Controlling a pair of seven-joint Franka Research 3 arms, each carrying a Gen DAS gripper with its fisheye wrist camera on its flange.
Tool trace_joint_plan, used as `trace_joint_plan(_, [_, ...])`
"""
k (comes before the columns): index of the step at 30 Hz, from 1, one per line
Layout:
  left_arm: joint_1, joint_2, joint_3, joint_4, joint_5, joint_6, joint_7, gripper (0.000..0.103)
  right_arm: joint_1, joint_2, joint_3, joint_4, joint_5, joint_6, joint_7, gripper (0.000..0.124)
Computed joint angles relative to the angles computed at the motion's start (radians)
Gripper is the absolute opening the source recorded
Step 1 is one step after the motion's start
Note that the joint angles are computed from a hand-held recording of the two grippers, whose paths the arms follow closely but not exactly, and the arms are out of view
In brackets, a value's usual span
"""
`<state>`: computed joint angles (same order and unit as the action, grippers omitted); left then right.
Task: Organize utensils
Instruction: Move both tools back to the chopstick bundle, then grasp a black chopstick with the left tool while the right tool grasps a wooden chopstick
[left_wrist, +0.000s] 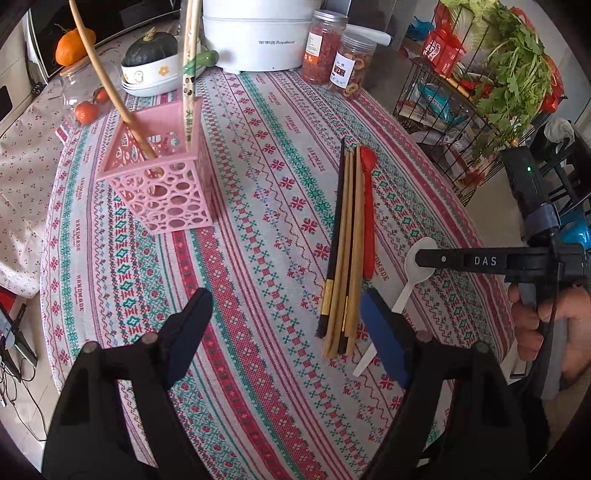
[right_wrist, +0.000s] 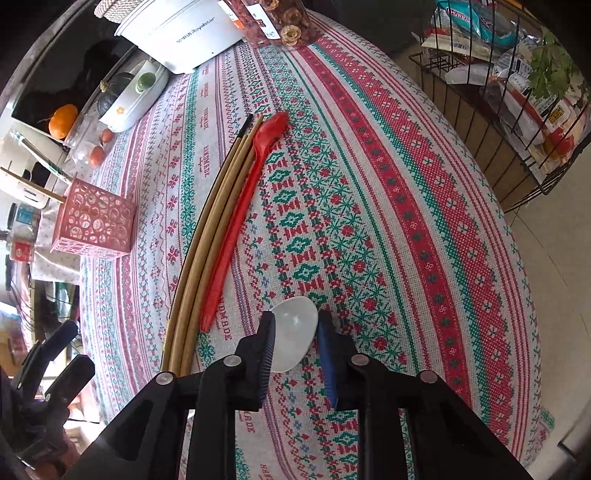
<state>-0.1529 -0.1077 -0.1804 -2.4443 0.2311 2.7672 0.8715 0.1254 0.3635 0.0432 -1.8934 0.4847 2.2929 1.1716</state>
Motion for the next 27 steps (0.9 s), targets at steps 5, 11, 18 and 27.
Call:
trace_joint_plan(5, [-0.015,0.058,-0.002,0.076,-0.038,-0.032,0.068,0.048,-0.005,0.001,0.006,0.02,0.007,-0.008,-0.043,0.005])
trace_joint_plan(11, [-0.02,0.214,-0.01,0.254,0.045,-0.119,0.07,0.019,-0.013,-0.022,0.005,0.037,0.027,0.036,-0.091,0.005])
trace_joint_plan(18, [0.011,0.41,-0.012,0.459,-0.037,-0.156,0.127,0.01,-0.036,0.005,-0.012,0.096,0.018,-0.021,-0.089,0.014])
trace_joint_plan(27, [-0.002,0.504,0.001,0.567,-0.043,-0.215,0.127,0.009,-0.058,0.016,-0.013,0.115,0.042,-0.045,-0.08,0.037])
